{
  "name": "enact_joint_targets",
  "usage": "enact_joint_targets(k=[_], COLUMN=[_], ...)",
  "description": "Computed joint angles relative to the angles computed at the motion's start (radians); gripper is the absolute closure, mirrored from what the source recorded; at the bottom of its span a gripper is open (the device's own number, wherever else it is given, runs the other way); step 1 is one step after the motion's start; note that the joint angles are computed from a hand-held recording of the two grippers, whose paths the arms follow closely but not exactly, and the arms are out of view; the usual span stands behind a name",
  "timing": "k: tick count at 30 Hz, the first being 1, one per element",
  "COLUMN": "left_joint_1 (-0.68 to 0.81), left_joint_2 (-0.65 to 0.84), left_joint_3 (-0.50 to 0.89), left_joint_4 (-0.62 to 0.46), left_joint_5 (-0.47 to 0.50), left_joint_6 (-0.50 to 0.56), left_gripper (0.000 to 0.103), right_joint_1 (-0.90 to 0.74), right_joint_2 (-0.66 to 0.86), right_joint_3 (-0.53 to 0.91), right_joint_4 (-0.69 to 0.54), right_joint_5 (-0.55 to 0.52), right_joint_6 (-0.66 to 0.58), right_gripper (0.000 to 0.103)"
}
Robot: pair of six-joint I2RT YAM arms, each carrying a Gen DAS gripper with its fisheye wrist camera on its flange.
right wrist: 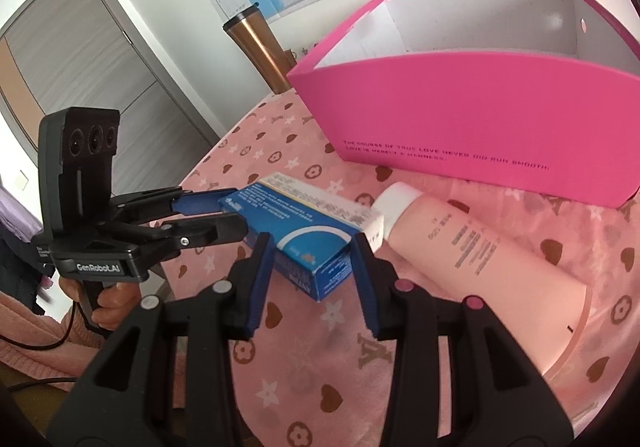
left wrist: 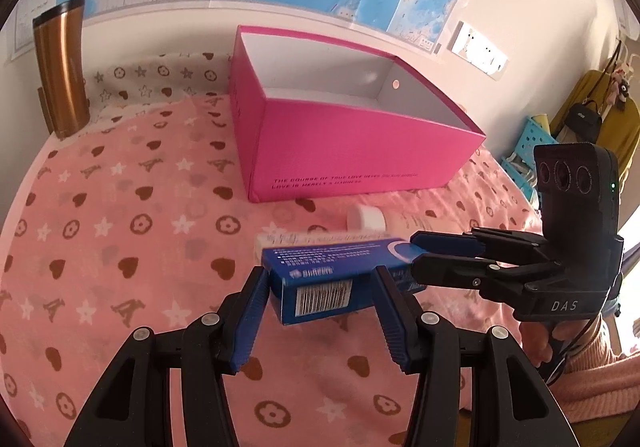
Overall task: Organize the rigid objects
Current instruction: 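Grasp the blue-and-white medicine box with the right gripper, then lift the medicine box and carry it toward the pink box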
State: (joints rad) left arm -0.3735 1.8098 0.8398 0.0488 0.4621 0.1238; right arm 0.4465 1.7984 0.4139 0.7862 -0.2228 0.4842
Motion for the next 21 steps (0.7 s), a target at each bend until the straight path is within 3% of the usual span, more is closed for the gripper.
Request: enact_joint_targets(k=[13,21], left_joint_1=[-0.007,-0.020], left_joint_2=[0.060,0.101], left_joint_3=[0.013,0.018], left_joint_4=[-0.019,-0.016], left_joint_5=[-0.005,-0.027], left_joint_6=[0.011,0.017], left_gripper=[0.050,0.050], right_joint_1=[0.010,-0.017], right_joint_2=[0.009,0.073], right_joint_3=[-0.006,-0.007], right_joint_4=[-0.030,-0.004], right_joint_5=[-0.009,-0.045], right_joint_6=[-0.030,0.014], right_gripper=[0.061,0.061])
